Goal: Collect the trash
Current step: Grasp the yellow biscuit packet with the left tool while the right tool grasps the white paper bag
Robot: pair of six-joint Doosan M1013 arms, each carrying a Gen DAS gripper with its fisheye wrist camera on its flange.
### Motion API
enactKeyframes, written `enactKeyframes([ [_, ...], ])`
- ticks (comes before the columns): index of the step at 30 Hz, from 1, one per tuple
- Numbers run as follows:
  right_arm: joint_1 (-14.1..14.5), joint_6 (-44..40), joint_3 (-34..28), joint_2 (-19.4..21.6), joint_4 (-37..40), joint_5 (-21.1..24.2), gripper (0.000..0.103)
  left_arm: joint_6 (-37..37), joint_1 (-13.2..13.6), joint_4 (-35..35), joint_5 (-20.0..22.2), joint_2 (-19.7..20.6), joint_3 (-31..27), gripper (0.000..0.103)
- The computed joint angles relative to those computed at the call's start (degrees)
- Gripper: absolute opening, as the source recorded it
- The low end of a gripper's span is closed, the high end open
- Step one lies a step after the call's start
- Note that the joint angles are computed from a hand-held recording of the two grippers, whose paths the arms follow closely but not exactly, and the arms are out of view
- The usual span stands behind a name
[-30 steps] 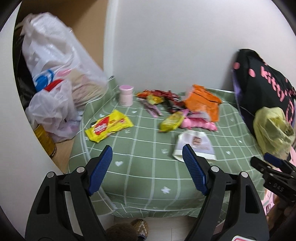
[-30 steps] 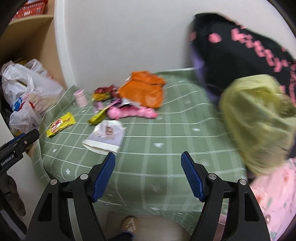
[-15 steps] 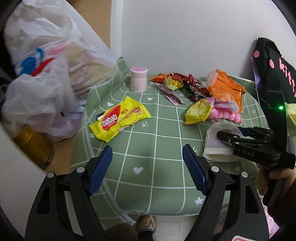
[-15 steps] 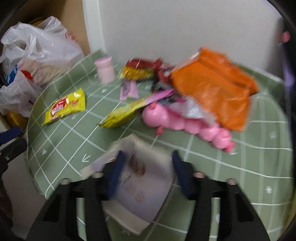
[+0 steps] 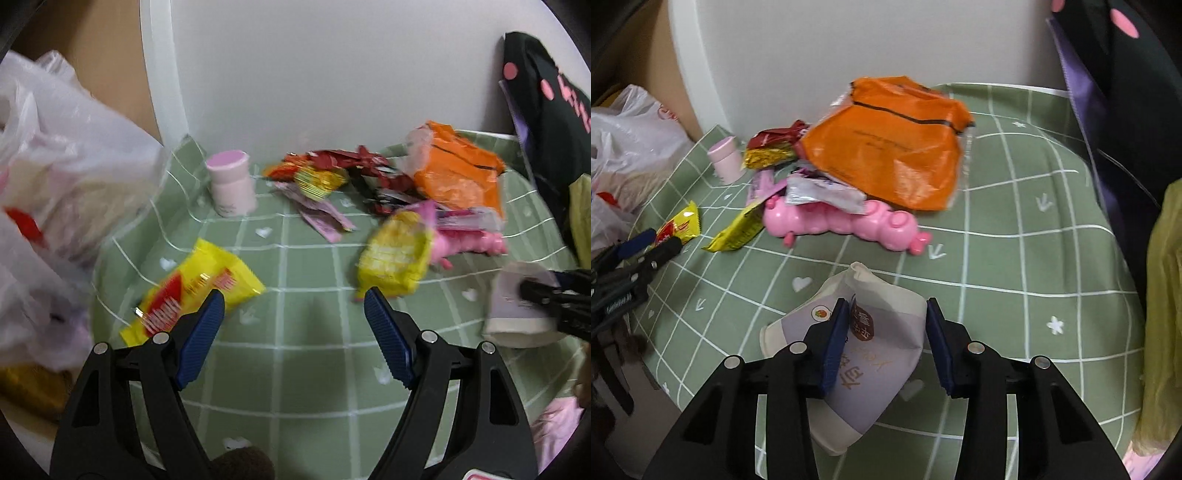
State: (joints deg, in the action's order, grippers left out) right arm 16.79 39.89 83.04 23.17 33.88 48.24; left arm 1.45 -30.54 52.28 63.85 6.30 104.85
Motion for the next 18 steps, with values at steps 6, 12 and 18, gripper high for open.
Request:
enactKeyframes([
  [6, -0.33, -0.01, 0.03, 0.31, 1.62, -1.00, 0.040, 1.87, 4.22, -5.49, 2.19, -1.33, 1.36, 0.074],
  [12, -0.14, -0.24, -0.43, 0.71, 2.11, -0.89, 0.040, 7.32, 9.13, -9.96, -5.43, -2.68, 2.21, 0.074],
  [18, -0.67, 1.54, -0.17, 0.64, 2.33, -2.14, 0.040, 15.60, 11.36, -20.02, -19.84, -3.46, 2.92, 0.074],
])
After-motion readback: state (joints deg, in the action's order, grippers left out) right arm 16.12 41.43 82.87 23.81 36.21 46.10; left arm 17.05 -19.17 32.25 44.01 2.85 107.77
